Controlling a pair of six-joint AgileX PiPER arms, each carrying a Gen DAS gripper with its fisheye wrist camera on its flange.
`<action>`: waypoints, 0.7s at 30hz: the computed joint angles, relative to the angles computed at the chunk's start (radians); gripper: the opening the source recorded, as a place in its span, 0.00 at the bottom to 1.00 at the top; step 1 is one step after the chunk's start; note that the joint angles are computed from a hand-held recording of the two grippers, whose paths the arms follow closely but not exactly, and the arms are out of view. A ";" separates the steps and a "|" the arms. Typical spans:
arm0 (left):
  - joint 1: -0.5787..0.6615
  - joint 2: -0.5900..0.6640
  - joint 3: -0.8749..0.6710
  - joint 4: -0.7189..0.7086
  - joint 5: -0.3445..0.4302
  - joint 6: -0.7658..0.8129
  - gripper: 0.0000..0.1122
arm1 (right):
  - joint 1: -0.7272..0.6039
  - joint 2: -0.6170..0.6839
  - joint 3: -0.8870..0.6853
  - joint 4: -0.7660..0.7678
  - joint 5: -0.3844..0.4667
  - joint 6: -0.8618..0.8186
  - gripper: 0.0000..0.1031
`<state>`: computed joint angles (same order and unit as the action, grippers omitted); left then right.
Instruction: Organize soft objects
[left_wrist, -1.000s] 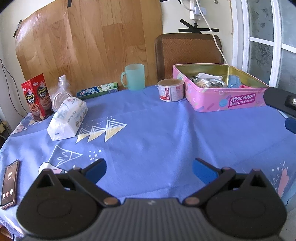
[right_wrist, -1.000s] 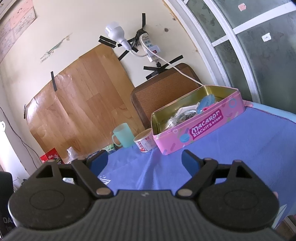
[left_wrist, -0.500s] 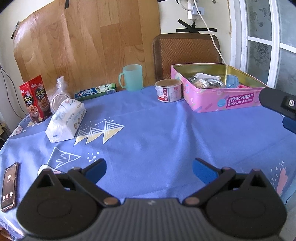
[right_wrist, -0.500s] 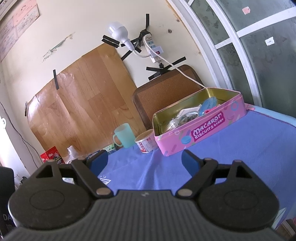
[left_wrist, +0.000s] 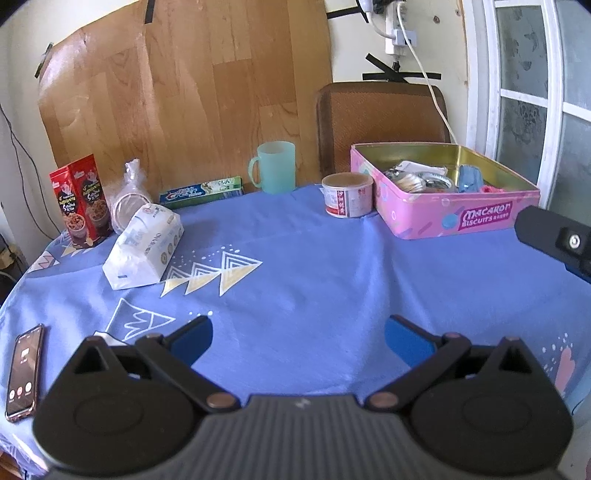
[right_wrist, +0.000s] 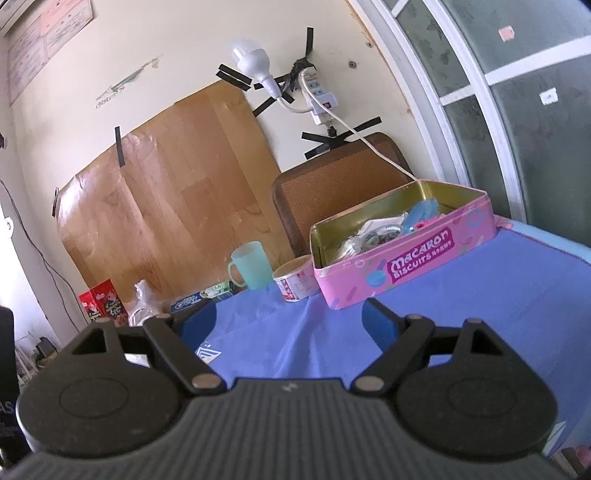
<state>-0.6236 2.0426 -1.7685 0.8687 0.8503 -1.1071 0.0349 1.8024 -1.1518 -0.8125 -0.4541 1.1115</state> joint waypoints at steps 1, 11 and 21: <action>0.001 -0.006 0.008 0.004 -0.005 -0.008 0.92 | 0.002 -0.001 0.002 0.010 0.001 -0.015 0.85; 0.013 -0.026 0.049 0.005 -0.038 -0.037 0.92 | 0.016 0.011 -0.009 -0.009 0.026 -0.014 0.85; 0.011 -0.045 0.079 0.023 -0.058 -0.065 0.92 | 0.023 0.006 0.005 0.028 0.014 -0.066 0.85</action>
